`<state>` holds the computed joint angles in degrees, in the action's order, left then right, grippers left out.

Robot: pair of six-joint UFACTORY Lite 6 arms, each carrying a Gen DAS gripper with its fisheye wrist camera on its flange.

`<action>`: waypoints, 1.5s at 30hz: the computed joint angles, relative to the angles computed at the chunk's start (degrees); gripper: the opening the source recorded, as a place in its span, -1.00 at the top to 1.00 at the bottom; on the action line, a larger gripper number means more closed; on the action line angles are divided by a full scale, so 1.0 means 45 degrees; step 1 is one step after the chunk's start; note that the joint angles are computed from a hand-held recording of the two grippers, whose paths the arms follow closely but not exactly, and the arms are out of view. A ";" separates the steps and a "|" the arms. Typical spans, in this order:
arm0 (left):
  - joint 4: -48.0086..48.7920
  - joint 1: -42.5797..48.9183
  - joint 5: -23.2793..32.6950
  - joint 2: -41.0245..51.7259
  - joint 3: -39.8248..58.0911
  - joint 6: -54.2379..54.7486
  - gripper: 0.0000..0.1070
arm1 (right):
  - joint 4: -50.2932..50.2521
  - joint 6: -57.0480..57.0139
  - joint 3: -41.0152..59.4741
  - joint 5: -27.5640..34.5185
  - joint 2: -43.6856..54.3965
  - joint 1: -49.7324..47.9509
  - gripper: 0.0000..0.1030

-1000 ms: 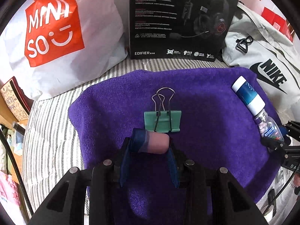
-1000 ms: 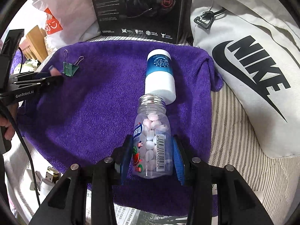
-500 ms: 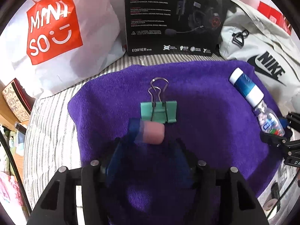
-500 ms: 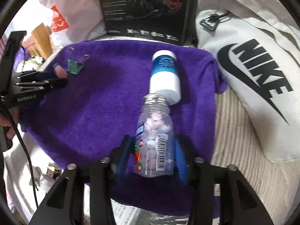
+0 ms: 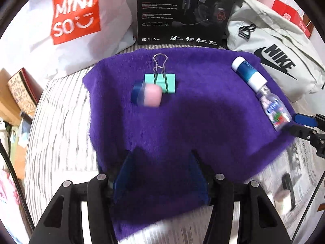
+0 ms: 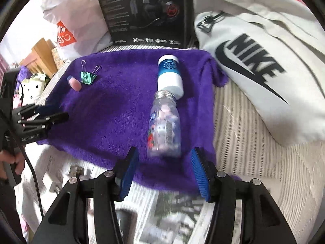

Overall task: Organize rigid objects
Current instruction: 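Carry the eraser onto the towel with the left tool while the right tool sets the bottle there, then grasp the white charger plug with the left tool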

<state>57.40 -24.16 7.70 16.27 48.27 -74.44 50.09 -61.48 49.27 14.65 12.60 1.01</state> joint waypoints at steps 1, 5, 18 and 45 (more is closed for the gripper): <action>0.0542 -0.0130 0.0053 -0.0528 -0.0496 -0.0709 -0.04 | 0.0415 -0.0432 -0.0371 0.0102 -0.0434 -0.0137 -0.04; 0.1501 -0.0797 0.0413 -0.3283 -0.2615 -0.2587 -0.09 | 0.0672 -0.0569 -0.2342 0.0505 -0.2899 -0.0666 -0.12; 0.2382 -0.4982 0.1896 -0.5989 -0.5216 -0.7234 -0.16 | 0.0225 0.0350 -0.6705 0.1733 -0.7926 -0.1263 -0.16; 0.5558 -0.7049 0.3405 -0.1986 -0.3489 -1.1236 0.06 | 0.1828 -0.0998 -0.8820 0.1360 -0.8697 -0.0974 -0.16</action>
<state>82.42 -55.88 23.02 7.33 32.57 -125.00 58.32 -65.97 9.58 20.76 -26.54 -3.38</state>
